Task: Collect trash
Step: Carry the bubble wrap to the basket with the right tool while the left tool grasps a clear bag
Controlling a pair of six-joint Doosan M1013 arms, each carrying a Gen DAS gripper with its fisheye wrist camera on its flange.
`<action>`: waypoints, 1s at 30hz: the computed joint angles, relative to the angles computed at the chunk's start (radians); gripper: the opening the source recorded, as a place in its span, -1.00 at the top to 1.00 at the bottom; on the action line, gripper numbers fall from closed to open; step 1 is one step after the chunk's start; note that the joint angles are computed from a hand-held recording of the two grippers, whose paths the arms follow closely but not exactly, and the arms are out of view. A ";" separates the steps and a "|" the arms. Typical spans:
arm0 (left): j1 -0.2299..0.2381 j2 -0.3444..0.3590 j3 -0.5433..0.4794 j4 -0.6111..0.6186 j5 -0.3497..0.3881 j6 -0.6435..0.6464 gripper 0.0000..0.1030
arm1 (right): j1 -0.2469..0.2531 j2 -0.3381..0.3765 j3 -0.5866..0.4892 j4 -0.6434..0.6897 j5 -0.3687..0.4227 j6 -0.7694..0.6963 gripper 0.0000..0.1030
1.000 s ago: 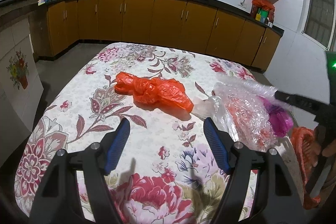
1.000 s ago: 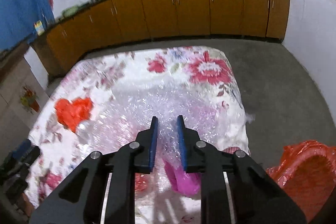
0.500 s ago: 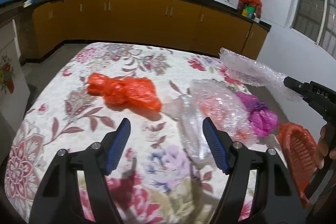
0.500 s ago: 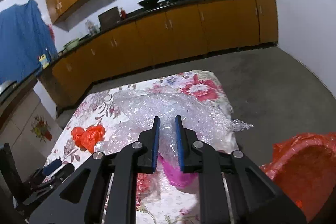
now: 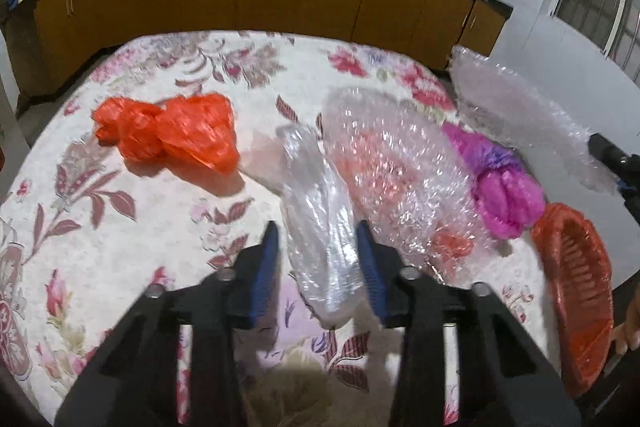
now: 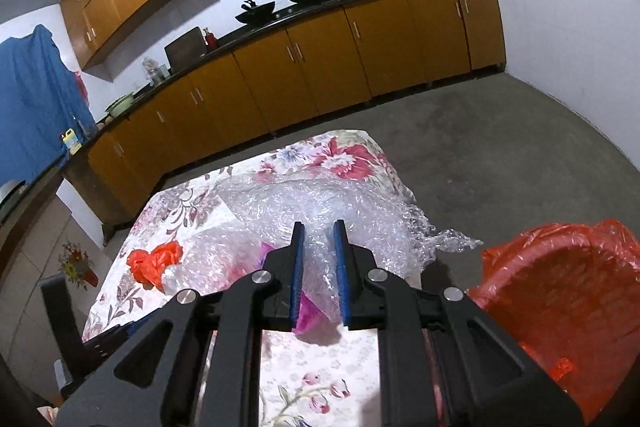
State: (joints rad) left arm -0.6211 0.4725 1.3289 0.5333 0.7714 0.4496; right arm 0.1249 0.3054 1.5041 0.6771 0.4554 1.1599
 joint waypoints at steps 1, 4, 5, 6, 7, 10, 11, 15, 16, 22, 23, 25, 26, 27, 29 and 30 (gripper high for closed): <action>0.002 0.004 -0.004 -0.014 0.005 0.011 0.49 | -0.001 -0.001 0.002 0.001 0.001 -0.001 0.71; 0.002 0.002 0.006 -0.003 -0.001 0.008 0.76 | -0.003 -0.006 0.011 0.003 -0.001 -0.001 0.71; 0.001 -0.003 0.015 0.006 -0.011 0.002 0.82 | -0.005 -0.007 0.013 0.008 0.001 -0.006 0.71; 0.000 -0.012 0.027 0.021 -0.025 -0.012 0.83 | -0.006 -0.010 0.017 0.015 0.000 -0.012 0.71; -0.002 -0.020 0.037 0.039 -0.035 -0.025 0.84 | -0.006 -0.013 0.019 0.021 0.000 -0.017 0.71; -0.015 -0.047 0.064 0.117 -0.046 -0.067 0.85 | -0.009 -0.023 0.028 0.049 -0.002 -0.043 0.71; -0.017 -0.052 0.068 0.130 -0.046 -0.073 0.85 | -0.009 -0.028 0.033 0.063 -0.004 -0.056 0.71; -0.032 -0.084 0.089 0.203 -0.042 -0.119 0.85 | -0.013 -0.048 0.051 0.098 -0.015 -0.090 0.71; -0.035 -0.092 0.094 0.217 -0.043 -0.130 0.85 | -0.016 -0.055 0.058 0.109 -0.020 -0.102 0.71; -0.055 -0.120 0.098 0.264 -0.057 -0.152 0.85 | -0.025 -0.098 0.099 0.126 -0.060 -0.126 0.71; -0.059 -0.121 0.095 0.268 -0.061 -0.150 0.85 | -0.027 -0.104 0.105 0.127 -0.066 -0.127 0.71; -0.067 -0.123 0.088 0.276 -0.068 -0.146 0.85 | -0.031 -0.118 0.118 0.127 -0.079 -0.128 0.71; -0.072 -0.124 0.083 0.279 -0.073 -0.142 0.85 | -0.034 -0.126 0.126 0.124 -0.089 -0.126 0.71; -0.075 -0.124 0.081 0.283 -0.076 -0.140 0.85 | -0.035 -0.132 0.132 0.123 -0.096 -0.126 0.71; -0.083 -0.122 0.071 0.288 -0.079 -0.131 0.85 | -0.039 -0.145 0.145 0.116 -0.115 -0.121 0.71; -0.087 -0.120 0.063 0.287 -0.082 -0.121 0.85 | -0.042 -0.151 0.151 0.111 -0.123 -0.117 0.71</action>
